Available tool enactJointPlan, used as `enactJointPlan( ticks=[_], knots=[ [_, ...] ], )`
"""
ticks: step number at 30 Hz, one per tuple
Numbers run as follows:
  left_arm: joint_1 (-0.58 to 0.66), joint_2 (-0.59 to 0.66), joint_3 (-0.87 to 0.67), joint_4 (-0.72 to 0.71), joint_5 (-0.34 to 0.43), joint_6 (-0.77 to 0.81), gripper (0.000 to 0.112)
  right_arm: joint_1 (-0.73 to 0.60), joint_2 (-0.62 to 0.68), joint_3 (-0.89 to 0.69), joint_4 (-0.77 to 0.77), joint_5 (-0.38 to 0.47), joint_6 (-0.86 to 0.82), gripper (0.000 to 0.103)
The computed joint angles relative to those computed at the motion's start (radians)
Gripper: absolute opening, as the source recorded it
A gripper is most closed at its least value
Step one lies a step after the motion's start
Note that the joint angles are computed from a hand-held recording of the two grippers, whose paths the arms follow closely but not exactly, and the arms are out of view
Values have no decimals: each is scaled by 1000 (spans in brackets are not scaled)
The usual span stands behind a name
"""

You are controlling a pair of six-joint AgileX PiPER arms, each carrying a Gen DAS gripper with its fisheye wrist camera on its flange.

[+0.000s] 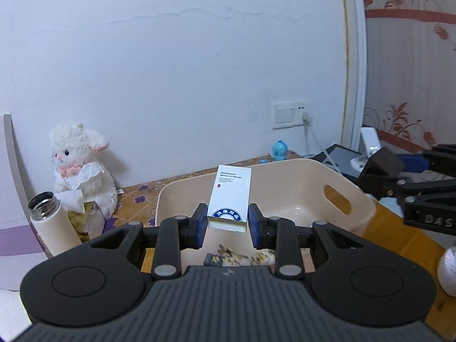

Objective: Organize objects
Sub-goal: 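Carry both boxes over the basket and open both tools to drop them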

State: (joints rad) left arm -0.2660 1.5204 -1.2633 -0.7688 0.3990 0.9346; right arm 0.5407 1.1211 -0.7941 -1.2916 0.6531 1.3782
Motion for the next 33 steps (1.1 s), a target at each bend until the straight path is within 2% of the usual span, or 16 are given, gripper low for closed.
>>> enactJointPlan(
  ticks=[6,8,11,13,17,20,24,26,28,29,30,31,33],
  knots=[
    [-85,170,-215,367,39,-361,32,-97,123,-109,32,-53,-114,42],
    [-117,246,-316,532,103,-524,32,-141,169,-147,84,-85,-167,42],
    [-152,351,-450,657,216,-659,33,-205,244,-203,194,-128,-274,42],
    [-166,411,-517,711,269,-715,33,-235,295,-236,266,-139,-350,42],
    [-169,546,-696,723,428,-768,33,-275,383,-293,403,-136,-489,42],
    [-174,602,-762,769,490,-804,33,-296,430,-325,502,-131,-579,42],
    [-157,623,-799,742,524,-797,34,-304,469,-350,550,-121,-630,42],
    [-152,615,-790,737,516,-796,34,-300,479,-356,546,-113,-624,47],
    [-155,603,-777,753,506,-808,45,-294,470,-346,524,-116,-591,52],
    [-157,588,-756,765,485,-817,60,-290,462,-341,514,-115,-573,55],
    [-162,566,-722,779,449,-830,67,-282,454,-339,494,-106,-548,65],
    [-163,536,-678,783,409,-831,68,-273,444,-334,462,-96,-515,73],
    [-165,499,-641,778,379,-828,70,-262,417,-319,429,-95,-486,74]
  ],
)
